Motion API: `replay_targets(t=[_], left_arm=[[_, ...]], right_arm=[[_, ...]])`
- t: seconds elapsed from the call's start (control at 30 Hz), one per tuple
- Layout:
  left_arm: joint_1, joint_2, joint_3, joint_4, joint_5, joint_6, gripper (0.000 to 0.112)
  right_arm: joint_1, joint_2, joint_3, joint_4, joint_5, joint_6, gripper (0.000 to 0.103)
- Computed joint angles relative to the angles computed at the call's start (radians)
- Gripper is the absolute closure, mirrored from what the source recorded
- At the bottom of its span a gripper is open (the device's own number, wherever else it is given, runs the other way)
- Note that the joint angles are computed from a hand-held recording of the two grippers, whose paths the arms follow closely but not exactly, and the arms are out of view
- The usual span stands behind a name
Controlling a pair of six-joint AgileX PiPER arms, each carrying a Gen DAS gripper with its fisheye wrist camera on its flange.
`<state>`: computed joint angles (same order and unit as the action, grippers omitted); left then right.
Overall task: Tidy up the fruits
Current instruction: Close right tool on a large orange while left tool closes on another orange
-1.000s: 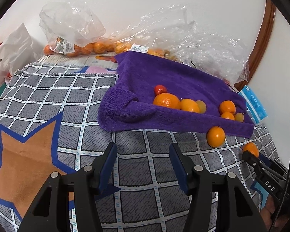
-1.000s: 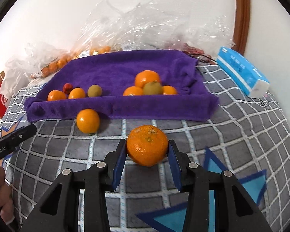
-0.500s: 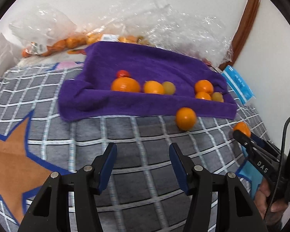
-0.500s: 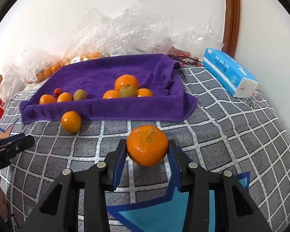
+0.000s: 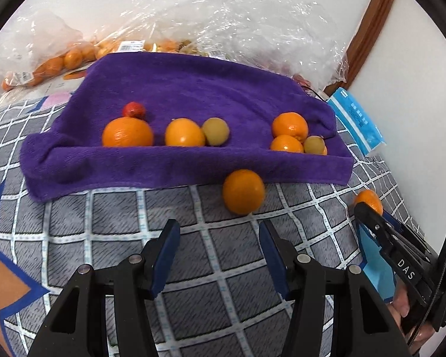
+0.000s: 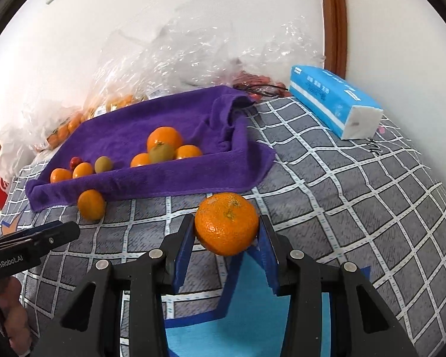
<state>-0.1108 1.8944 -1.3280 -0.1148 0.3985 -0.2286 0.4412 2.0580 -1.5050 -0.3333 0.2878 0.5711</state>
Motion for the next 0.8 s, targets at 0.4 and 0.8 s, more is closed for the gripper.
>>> replay_targets(t=[0.4, 0.8], left_arm=[[-0.035, 0.053, -0.064, 0.126, -0.014, -0.134, 0.060], [-0.070, 0.115, -0.169, 0.253, 0.043, -0.270, 0.081]], right_arm=[[-0.027, 0.011, -0.007, 0.240, -0.014, -0.227, 0.061], [-0.039, 0.006, 0.009, 0.290, -0.038, -0.252, 0.061]])
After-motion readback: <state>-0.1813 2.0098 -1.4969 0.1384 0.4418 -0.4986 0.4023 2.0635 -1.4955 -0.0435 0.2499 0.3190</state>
